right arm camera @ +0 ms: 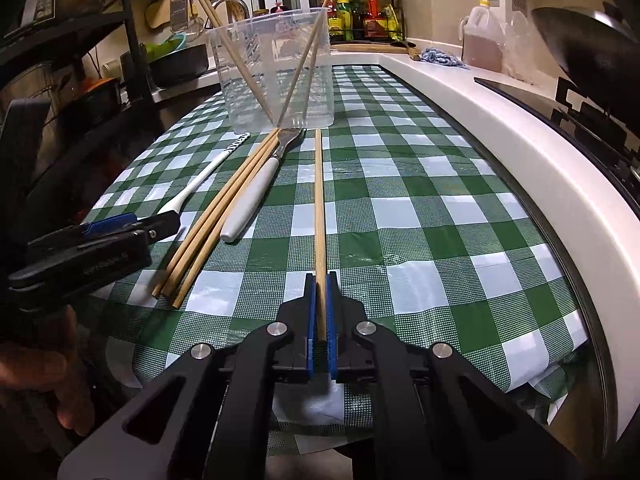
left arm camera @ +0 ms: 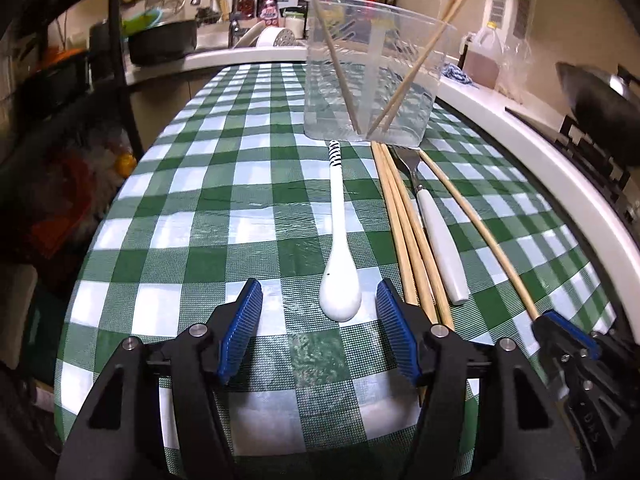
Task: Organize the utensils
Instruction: 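Grasp another wooden chopstick with the right gripper while the left gripper grasps the white spoon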
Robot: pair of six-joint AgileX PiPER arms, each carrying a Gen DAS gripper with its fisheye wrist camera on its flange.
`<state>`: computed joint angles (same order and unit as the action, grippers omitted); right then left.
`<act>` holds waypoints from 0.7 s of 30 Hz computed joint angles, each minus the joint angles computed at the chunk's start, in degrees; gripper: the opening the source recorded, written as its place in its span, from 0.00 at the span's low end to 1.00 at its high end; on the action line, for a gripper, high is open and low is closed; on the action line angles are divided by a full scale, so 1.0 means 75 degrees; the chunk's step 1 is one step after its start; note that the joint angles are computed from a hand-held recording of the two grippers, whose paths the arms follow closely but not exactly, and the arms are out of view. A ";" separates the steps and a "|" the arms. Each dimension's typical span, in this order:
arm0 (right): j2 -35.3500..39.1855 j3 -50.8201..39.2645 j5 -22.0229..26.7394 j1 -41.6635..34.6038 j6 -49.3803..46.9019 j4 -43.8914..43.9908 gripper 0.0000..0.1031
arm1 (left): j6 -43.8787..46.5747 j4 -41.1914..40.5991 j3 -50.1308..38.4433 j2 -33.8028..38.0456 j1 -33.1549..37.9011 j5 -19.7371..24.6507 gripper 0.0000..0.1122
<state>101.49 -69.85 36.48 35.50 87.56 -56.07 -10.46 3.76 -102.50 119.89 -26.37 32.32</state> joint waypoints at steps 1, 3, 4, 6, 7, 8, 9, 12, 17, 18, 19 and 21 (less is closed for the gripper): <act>0.0001 0.0001 0.0010 0.0009 0.0015 -0.0010 0.05 | -0.0229 0.0347 0.0041 0.0002 -0.0083 -0.0058 0.53; 0.0001 0.0010 0.0007 0.0015 0.0048 -0.0049 0.05 | -0.0553 0.0837 0.0144 -0.0020 -0.0195 -0.0160 0.52; 0.0002 0.0016 0.0006 0.0019 0.0063 -0.0076 0.05 | -0.0524 0.0838 0.0187 -0.0040 -0.0207 -0.0225 0.49; -0.0001 0.0018 0.0002 0.0021 0.0064 -0.0095 0.05 | -0.0442 0.0772 0.0250 -0.0072 -0.0207 -0.0320 0.43; -0.0007 0.0027 -0.0017 0.0014 0.0081 -0.0106 0.05 | -0.0401 0.0757 0.0246 -0.0071 -0.0212 -0.0336 0.34; -0.0010 0.0026 -0.0014 0.0016 0.0075 -0.0097 0.05 | -0.0281 0.0674 0.0252 -0.0080 -0.0204 -0.0351 0.26; -0.0010 0.0018 -0.0012 0.0013 0.0055 -0.0080 0.05 | -0.0210 0.0620 0.0237 -0.0084 -0.0204 -0.0330 0.20; -0.0024 0.0048 -0.0033 0.0016 0.0076 -0.0107 0.05 | -0.0144 0.0517 0.0389 -0.0183 -0.0140 -0.0388 0.20; -0.0063 0.0144 0.0053 0.0111 0.0272 -0.0237 0.05 | 0.0006 0.0035 0.1351 -0.0788 0.0093 -0.0762 0.20; -0.0065 0.0171 0.0062 0.0130 0.0353 -0.0311 0.05 | 0.0117 -0.0160 0.1526 -0.0879 0.0134 -0.0891 0.20; -0.0061 0.0188 0.0071 0.0146 0.0431 -0.0378 0.05 | 0.0161 -0.0217 0.1618 -0.0911 0.0144 -0.0991 0.20; -0.0031 0.0163 0.0136 0.0190 0.0492 -0.0434 0.05 | -0.0137 0.0227 0.1739 -0.0933 0.0053 -0.1159 0.20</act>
